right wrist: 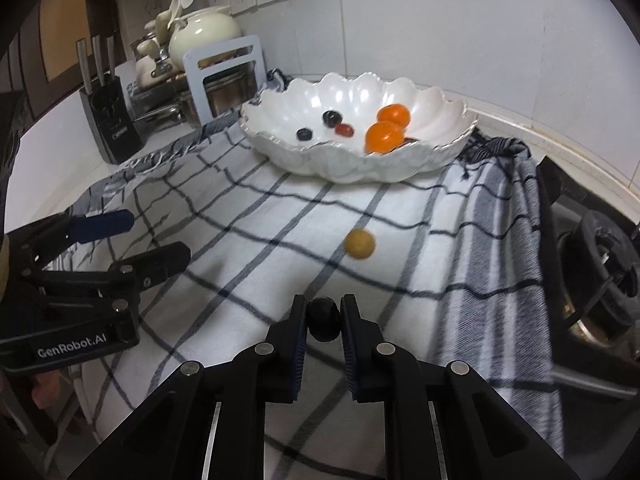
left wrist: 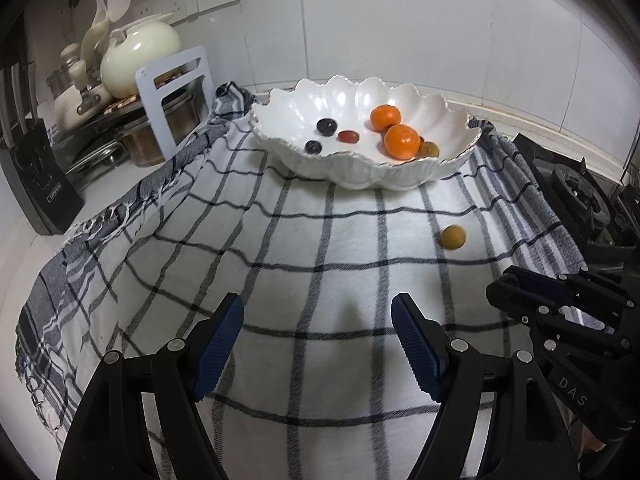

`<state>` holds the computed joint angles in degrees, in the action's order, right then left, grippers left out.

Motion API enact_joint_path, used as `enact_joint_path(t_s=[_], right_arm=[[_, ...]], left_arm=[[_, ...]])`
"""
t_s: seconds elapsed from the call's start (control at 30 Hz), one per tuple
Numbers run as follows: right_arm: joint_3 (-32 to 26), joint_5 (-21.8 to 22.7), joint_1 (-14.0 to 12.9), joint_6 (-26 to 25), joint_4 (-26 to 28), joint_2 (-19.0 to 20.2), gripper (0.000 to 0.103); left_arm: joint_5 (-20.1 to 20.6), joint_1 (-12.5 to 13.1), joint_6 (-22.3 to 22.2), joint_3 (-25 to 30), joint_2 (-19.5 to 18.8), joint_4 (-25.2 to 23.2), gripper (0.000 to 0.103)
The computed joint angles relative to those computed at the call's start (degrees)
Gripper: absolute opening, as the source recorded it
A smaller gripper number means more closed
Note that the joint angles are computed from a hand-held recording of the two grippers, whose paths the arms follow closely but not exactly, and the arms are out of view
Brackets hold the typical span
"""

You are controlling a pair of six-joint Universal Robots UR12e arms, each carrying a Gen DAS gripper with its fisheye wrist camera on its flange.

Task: Organize fruits
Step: 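Close the right tool on the dark plum on the cloth, then grasp the yellow-brown fruit with the left tool while the right tool holds the plum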

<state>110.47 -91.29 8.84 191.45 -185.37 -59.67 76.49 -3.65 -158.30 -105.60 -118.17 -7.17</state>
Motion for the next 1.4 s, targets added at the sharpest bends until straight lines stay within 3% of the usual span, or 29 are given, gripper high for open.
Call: enact_joint_path(t_s=[0.23, 0.83, 1.4], right_arm=[[0.58, -1.19, -1.38, -0.45, -1.35, -0.5, 0.018], [0.81, 0.43, -5.15, -1.26, -3.13, -0.18, 0.018], [0.58, 1.86, -6.43, -1.08, -3.96, 0.41, 0.018]], left_arm=[[-0.14, -1.55, -1.01, 0.88, -0.59, 1.14, 0.075], [-1.47, -5.5, -1.49, 6.04, -4.97, -0.16, 0.059], [-1.81, -7.11, -0.69, 8.64, -6.94, -5.39, 0.041]])
